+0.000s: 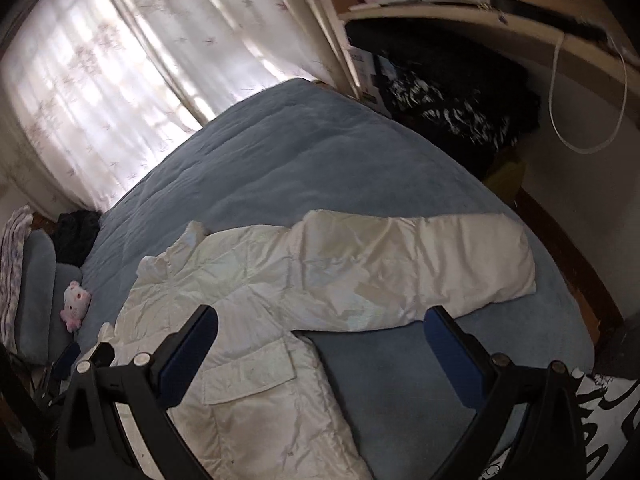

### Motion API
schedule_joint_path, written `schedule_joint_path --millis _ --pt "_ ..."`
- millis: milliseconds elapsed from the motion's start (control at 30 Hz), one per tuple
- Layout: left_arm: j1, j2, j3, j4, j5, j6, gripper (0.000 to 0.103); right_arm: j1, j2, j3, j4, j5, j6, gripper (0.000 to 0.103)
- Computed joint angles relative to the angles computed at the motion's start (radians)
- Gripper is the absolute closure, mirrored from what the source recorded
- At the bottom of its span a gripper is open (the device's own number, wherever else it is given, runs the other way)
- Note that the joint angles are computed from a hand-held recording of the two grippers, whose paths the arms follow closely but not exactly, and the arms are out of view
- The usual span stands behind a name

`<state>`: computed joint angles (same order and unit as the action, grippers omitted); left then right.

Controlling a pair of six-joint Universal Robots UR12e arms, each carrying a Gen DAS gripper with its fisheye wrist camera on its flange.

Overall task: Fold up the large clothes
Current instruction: 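Grasp the sleeve cuff nearest the right tool with the right tool, then lift the sleeve with the right tool and fold it across the jacket body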

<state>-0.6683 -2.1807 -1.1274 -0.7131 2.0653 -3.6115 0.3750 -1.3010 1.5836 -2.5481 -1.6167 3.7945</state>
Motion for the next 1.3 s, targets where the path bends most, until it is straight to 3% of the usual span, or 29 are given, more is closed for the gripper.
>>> schedule_joint_path --millis 200,333,433,600,733,833,867,900,933,967,1033,1133,1300 --pt "-0.005 -0.121 0.135 -0.053 -0.038 -0.005 0.001 -0.114 0.004 0.100 -0.003 0.146 0.228 0.000" --pt "-0.007 -0.198 0.220 -0.077 -0.039 -0.020 0.001 -0.163 0.001 0.156 -0.016 0.171 0.333 0.000" --pt "-0.006 -0.247 0.278 -0.106 -0.045 -0.039 0.001 -0.191 0.008 0.178 -0.009 0.196 0.380 0.000" --pt "-0.001 -0.308 0.355 -0.152 -0.054 -0.074 0.001 -0.221 0.036 0.207 -0.073 0.243 0.462 0.000" --pt "0.005 -0.320 0.363 -0.143 -0.082 -0.077 0.001 -0.219 0.065 0.203 -0.124 0.201 0.506 0.000" --pt "0.006 -0.312 0.346 -0.117 -0.089 -0.065 0.001 -0.206 0.082 0.188 -0.146 0.131 0.493 0.010" --pt "0.007 -0.307 0.338 -0.110 -0.091 -0.064 0.001 -0.198 0.086 0.179 -0.134 0.097 0.479 0.033" --pt "0.008 -0.298 0.323 -0.098 -0.095 -0.063 0.001 -0.194 0.089 0.171 -0.126 0.081 0.463 0.066" --pt "0.009 -0.287 0.306 -0.083 -0.100 -0.061 0.001 -0.195 0.092 0.169 -0.142 0.091 0.447 0.079" --pt "0.011 -0.272 0.283 -0.058 -0.107 -0.055 0.001 -0.191 0.091 0.167 -0.158 0.087 0.435 0.086" --pt "0.013 -0.240 0.231 0.004 -0.103 -0.036 0.001 -0.162 0.080 0.145 -0.171 -0.005 0.377 0.086" --pt "0.013 -0.183 0.141 0.114 -0.060 -0.005 0.001 -0.113 0.071 0.103 -0.246 -0.083 0.251 0.086" --pt "0.031 -0.064 -0.023 0.228 -0.038 0.001 0.001 -0.022 0.077 0.009 -0.391 -0.055 0.025 0.085"
